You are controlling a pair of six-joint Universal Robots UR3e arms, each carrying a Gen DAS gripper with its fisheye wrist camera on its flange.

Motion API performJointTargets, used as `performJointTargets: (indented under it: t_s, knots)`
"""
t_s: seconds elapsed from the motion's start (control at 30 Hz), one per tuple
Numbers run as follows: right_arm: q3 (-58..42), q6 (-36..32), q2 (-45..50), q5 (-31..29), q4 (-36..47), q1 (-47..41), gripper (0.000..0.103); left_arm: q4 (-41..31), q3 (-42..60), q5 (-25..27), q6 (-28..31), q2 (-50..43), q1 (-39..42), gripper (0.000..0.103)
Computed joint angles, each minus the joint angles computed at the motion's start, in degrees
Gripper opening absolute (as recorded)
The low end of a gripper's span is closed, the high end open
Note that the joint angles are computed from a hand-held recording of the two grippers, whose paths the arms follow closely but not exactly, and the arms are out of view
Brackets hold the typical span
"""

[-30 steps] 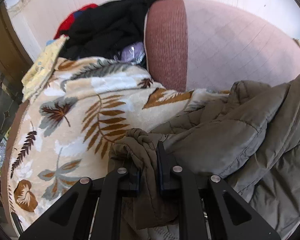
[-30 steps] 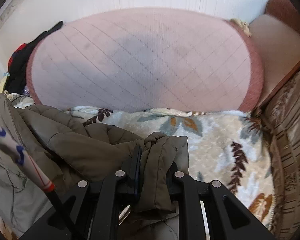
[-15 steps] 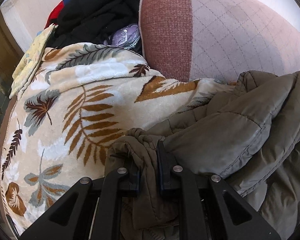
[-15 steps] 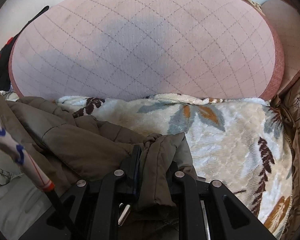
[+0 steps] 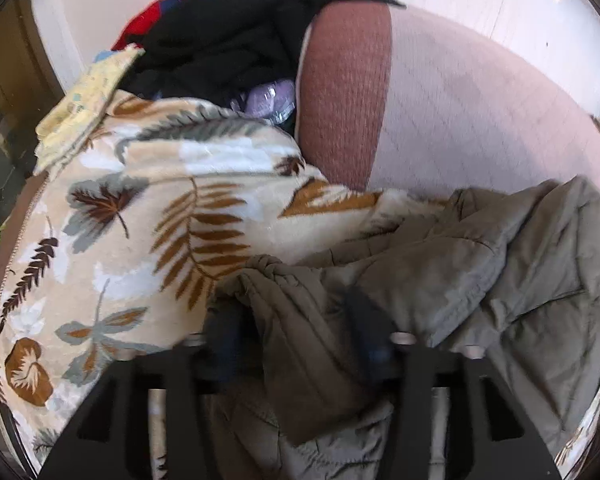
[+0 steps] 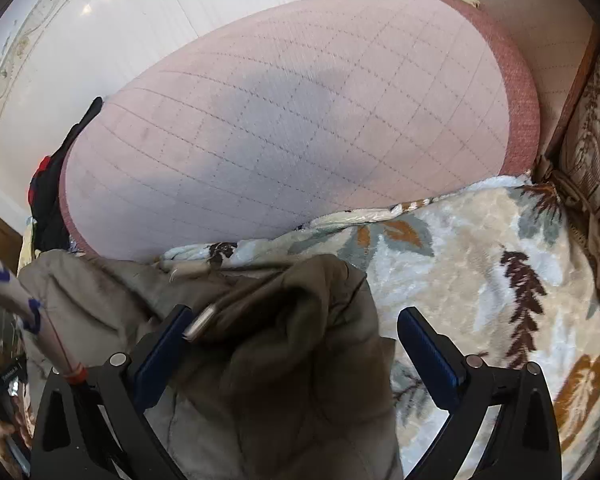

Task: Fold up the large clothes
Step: 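Lift the held hem and fold it over toward the hood, then lower the folded hem onto the jacket and open both tools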

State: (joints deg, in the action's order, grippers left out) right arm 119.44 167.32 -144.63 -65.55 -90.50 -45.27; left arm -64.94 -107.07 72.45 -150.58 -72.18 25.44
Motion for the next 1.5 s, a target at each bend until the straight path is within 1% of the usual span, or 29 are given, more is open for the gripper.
performJointTargets:
  t_s: [0.03, 0.07, 0.1, 0.2, 0.23, 0.27, 0.37, 0.4, 0.43, 0.47, 0.53, 0.63, 0.7, 0.77, 0.8, 0.83, 0.9, 1.0, 1.07, 1.13, 1.23, 1.3, 1.37, 1.43, 1.5]
  knots:
    - [-1.5, -0.6, -0.2, -0.4, 1.6, -0.2, 0.103, 0.7, 0.0, 0.3, -0.3, 1.0, 0.3, 0.097]
    - [-2.4, -1.9, -1.0, -0.2, 3.4, -1.2, 0.103, 2.0, -0.4, 0.2, -0.1, 2.7, 1.0, 0.103]
    - [-3.8, -2.8, -1.9, -0.3, 5.2, -1.6, 0.103, 1.7, -0.1, -0.6, 0.7, 4.3, 2.3, 0.103]
    - [-6.9, -7.5, -4.8, 1.7, 12.0, -5.2, 0.103, -3.9, 3.5, -2.5, 2.3, 6.5, 4.5, 0.103]
    - [-7.9, -8.4, -5.3, 1.8, 13.6, -5.3, 0.103, -5.9, 4.5, -2.8, 2.9, 7.0, 4.6, 0.103]
    - [-7.9, -7.8, -5.4, 1.3, 13.2, -4.5, 0.103, -7.3, 5.1, -3.0, 3.3, 7.9, 4.1, 0.103]
    - [-6.7, 0.0, -2.1, -4.5, 4.9, 6.8, 0.103, -10.4, 5.5, -3.6, 2.8, 9.3, 0.8, 0.103]
    - [-6.1, 1.4, -1.6, -5.5, 3.5, 8.9, 0.103, -10.4, 5.5, -3.2, 1.9, 9.1, -1.1, 0.103]
    - [-5.9, 4.1, 0.0, -7.5, 1.1, 13.0, 0.103, -9.7, 5.2, -2.3, 0.4, 8.8, -3.9, 0.103]
    - [-5.4, 5.8, 0.9, -8.7, -0.7, 15.4, 0.103, -7.6, 4.4, -0.7, -1.9, 8.1, -8.1, 0.103]
    - [-4.6, 10.2, 4.1, -12.5, -5.4, 22.2, 0.103, -3.9, 3.0, 1.9, -5.2, 6.7, -14.0, 0.103]
    - [-3.6, 15.4, 9.4, -18.5, -11.8, 31.1, 0.103, 4.0, 1.5, 9.4, -10.9, 1.8, -25.3, 0.103]
    - [-2.3, 17.0, 12.1, -20.4, -15.1, 33.7, 0.103, 9.9, 0.6, 16.7, -14.1, -2.9, -32.8, 0.103]
    - [-0.3, 18.2, 14.7, -22.0, -18.5, 35.2, 0.103, 13.9, 0.6, 24.6, -15.8, -9.0, -38.7, 0.103]
    - [0.6, 18.5, 15.9, -22.8, -19.9, 35.7, 0.103, 14.3, 1.0, 27.4, -16.4, -12.2, -40.4, 0.103]
    - [1.6, 18.8, 17.3, -23.6, -21.2, 36.2, 0.103, 14.6, 1.1, 28.1, -16.9, -14.6, -40.8, 0.103]
    - [4.9, 18.9, 20.0, -25.0, -25.4, 36.2, 0.103, 17.2, 0.3, 27.8, -18.1, -16.9, -40.5, 0.103]
    - [9.4, 17.6, 20.9, -22.9, -30.5, 32.9, 0.103, 22.8, -0.6, 30.4, -16.4, -19.7, -42.2, 0.103]
    - [11.3, 17.0, 21.6, -22.4, -33.5, 31.5, 0.103, 22.4, 0.1, 28.6, -16.5, -20.7, -40.9, 0.103]
    - [12.2, 16.3, 21.6, -21.9, -34.5, 30.5, 0.103, 21.7, 0.6, 26.9, -16.8, -20.9, -39.9, 0.103]
    - [11.5, 16.2, 21.6, -22.2, -33.8, 30.6, 0.103, 21.8, -1.7, 24.0, -15.4, -17.0, -37.6, 0.103]
    - [9.2, 16.2, 20.7, -23.2, -30.9, 31.6, 0.103, 19.9, -2.8, 21.1, -14.1, -12.8, -35.0, 0.103]
    - [7.0, 16.2, 19.3, -22.4, -27.4, 31.0, 0.103, 19.6, -3.4, 19.6, -12.4, -9.3, -32.5, 0.103]
    - [4.5, 16.3, 17.6, -20.3, -24.7, 30.4, 0.103, 19.3, -2.7, 19.1, -12.0, -7.9, -30.8, 0.103]
    - [1.9, 17.2, 18.5, -18.6, -24.5, 31.4, 0.103, 19.5, -0.6, 20.6, -12.1, -9.2, -30.8, 0.103]
